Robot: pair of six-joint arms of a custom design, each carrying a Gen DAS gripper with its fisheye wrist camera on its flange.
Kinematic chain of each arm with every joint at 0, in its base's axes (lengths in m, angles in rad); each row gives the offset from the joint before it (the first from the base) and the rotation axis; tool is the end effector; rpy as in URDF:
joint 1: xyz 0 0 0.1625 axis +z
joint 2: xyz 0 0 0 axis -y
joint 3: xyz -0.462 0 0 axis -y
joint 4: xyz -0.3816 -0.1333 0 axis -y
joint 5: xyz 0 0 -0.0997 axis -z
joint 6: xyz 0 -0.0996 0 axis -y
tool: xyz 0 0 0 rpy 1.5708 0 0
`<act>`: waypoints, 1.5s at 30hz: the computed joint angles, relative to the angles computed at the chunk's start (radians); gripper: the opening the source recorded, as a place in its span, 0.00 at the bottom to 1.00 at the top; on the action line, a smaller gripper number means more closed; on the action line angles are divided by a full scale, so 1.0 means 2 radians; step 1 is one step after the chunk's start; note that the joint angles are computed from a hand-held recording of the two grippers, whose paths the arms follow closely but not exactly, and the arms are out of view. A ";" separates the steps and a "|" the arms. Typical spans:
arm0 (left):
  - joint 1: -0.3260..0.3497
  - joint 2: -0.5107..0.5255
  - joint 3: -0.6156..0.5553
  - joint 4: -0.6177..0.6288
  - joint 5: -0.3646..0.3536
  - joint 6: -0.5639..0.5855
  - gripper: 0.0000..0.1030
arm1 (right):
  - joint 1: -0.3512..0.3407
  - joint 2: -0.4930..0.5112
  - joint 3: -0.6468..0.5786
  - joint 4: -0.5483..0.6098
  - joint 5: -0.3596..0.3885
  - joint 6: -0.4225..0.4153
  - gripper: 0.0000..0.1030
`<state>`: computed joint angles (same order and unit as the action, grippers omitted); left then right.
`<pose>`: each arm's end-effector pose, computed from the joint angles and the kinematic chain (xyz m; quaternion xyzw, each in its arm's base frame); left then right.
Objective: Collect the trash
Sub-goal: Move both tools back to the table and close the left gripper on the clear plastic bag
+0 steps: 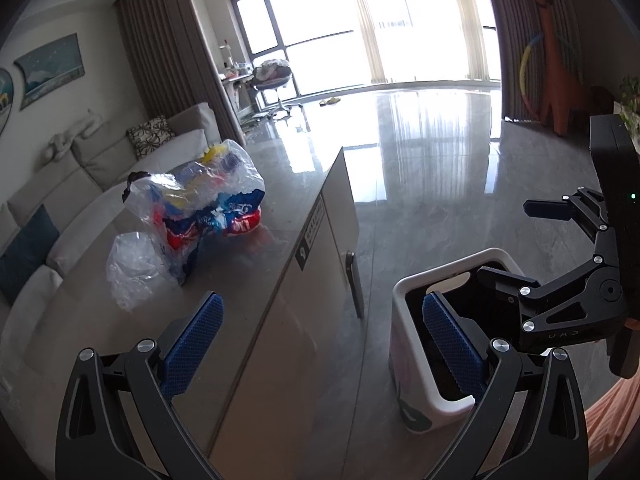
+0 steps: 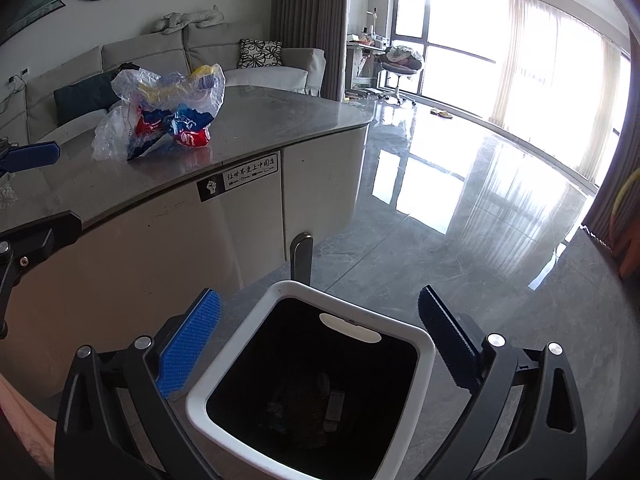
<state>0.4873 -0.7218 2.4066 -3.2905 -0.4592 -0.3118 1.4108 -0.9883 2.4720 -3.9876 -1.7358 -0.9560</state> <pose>-0.2532 -0.3861 0.0480 0.3111 0.7904 -0.3503 0.3948 0.0476 -0.4388 0.1898 0.3108 -0.8349 0.3413 0.2998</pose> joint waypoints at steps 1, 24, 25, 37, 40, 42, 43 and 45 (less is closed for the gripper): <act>0.001 -0.004 0.000 0.002 -0.005 -0.002 0.96 | 0.002 -0.001 0.001 -0.005 0.002 -0.003 0.95; 0.030 -0.107 0.032 0.038 0.073 -0.015 0.96 | 0.110 0.030 -0.042 0.003 0.012 0.004 0.95; 0.034 -0.114 0.034 0.041 0.075 -0.017 0.96 | 0.117 0.034 -0.047 0.007 0.011 0.005 0.95; 0.078 -0.148 0.050 -0.039 0.093 0.048 0.96 | 0.171 0.098 -0.117 0.050 0.007 0.008 0.95; 0.091 -0.146 0.047 -0.070 0.094 0.084 0.96 | 0.179 0.110 -0.135 0.064 0.007 0.008 0.95; 0.103 -0.147 0.043 -0.086 0.092 0.102 0.96 | 0.184 0.118 -0.148 0.072 0.006 0.008 0.95; 0.109 -0.148 0.041 -0.097 0.088 0.112 0.96 | 0.186 0.121 -0.151 0.073 0.007 0.007 0.95; 0.124 -0.145 0.033 -0.127 0.076 0.140 0.96 | 0.189 0.126 -0.160 0.078 0.008 0.006 0.95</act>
